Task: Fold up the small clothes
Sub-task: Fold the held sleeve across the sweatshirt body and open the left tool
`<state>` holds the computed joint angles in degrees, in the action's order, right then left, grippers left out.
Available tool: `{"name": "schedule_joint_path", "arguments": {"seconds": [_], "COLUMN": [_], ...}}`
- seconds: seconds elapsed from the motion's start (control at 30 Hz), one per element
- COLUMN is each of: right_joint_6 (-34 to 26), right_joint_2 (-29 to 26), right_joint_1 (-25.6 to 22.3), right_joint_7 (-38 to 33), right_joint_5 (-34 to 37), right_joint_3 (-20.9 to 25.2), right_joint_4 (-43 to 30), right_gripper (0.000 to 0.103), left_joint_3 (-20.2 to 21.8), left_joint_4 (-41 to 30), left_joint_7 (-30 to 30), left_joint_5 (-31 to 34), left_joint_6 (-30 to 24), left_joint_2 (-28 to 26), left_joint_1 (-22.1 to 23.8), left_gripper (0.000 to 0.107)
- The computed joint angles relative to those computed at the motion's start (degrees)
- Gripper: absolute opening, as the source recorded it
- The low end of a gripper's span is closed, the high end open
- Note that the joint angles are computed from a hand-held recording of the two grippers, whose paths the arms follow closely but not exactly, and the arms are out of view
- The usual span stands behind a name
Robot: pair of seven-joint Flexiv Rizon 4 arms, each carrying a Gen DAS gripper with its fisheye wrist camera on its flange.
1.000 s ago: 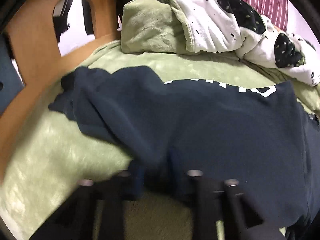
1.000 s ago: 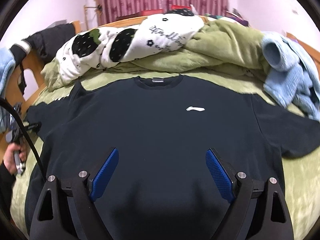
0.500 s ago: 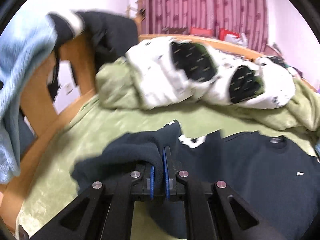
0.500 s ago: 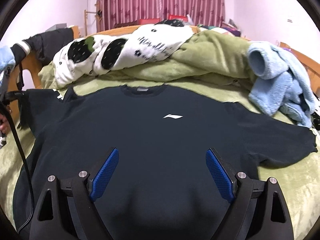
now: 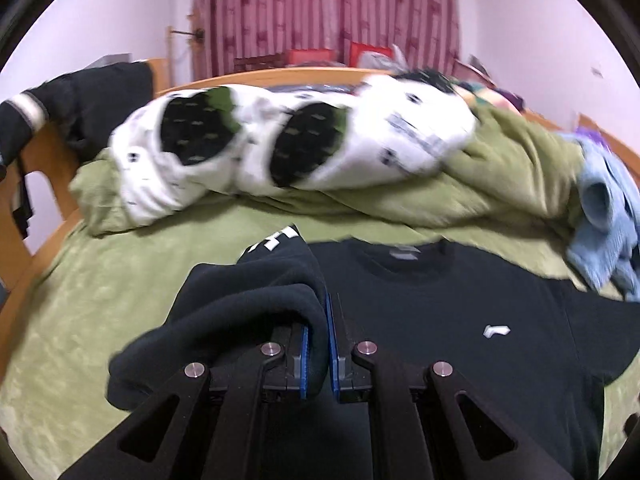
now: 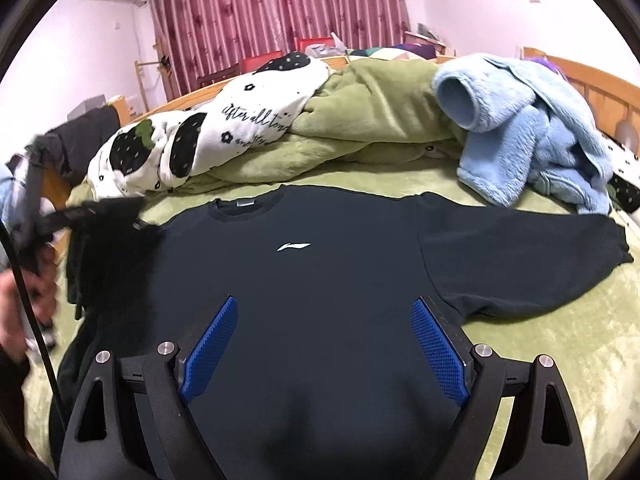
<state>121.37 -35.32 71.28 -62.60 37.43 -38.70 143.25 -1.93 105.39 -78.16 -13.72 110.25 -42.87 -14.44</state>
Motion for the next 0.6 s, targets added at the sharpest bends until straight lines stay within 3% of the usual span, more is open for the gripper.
{"name": "schedule_joint_path", "arguments": {"seconds": [0.17, 0.37, 0.47, 0.53, 0.6], "right_joint_6": [3.3, 8.2, 8.1, 8.3, 7.7], "right_joint_2": [0.9, 3.5, 4.5, 4.8, 4.9], "right_joint_1": [-1.8, -8.8, -11.1, -12.6, -13.4], "right_joint_7": [-0.5, -2.6, -4.1, -5.2, -6.6], "right_joint_5": [1.4, 2.9, 3.5, 3.7, 4.1], "right_joint_3": [1.7, 9.5, 11.9, 13.5, 14.6], "right_joint_4": [2.2, 2.9, 2.1, 1.0, -0.5], "right_gripper": [0.088, 0.088, 0.088, 0.088, 0.087], "left_joint_3": [4.2, 0.2, 5.8, 5.9, 3.6], "left_joint_4": [-1.4, -0.1, 0.2, 2.1, 5.5], "left_joint_7": [0.1, -1.0, -1.5, -1.6, -2.0], "left_joint_5": [-4.2, -2.5, -2.8, -2.0, -0.3], "left_joint_6": [-1.9, -4.7, -8.7, -8.1, -5.6], "left_joint_2": [-2.9, -3.2, -2.3, -1.1, 1.1], "left_joint_1": [-7.9, -5.4, -9.9, -9.4, -6.1], "left_gripper": [0.008, 0.014, 0.021, 0.037, 0.055]}}
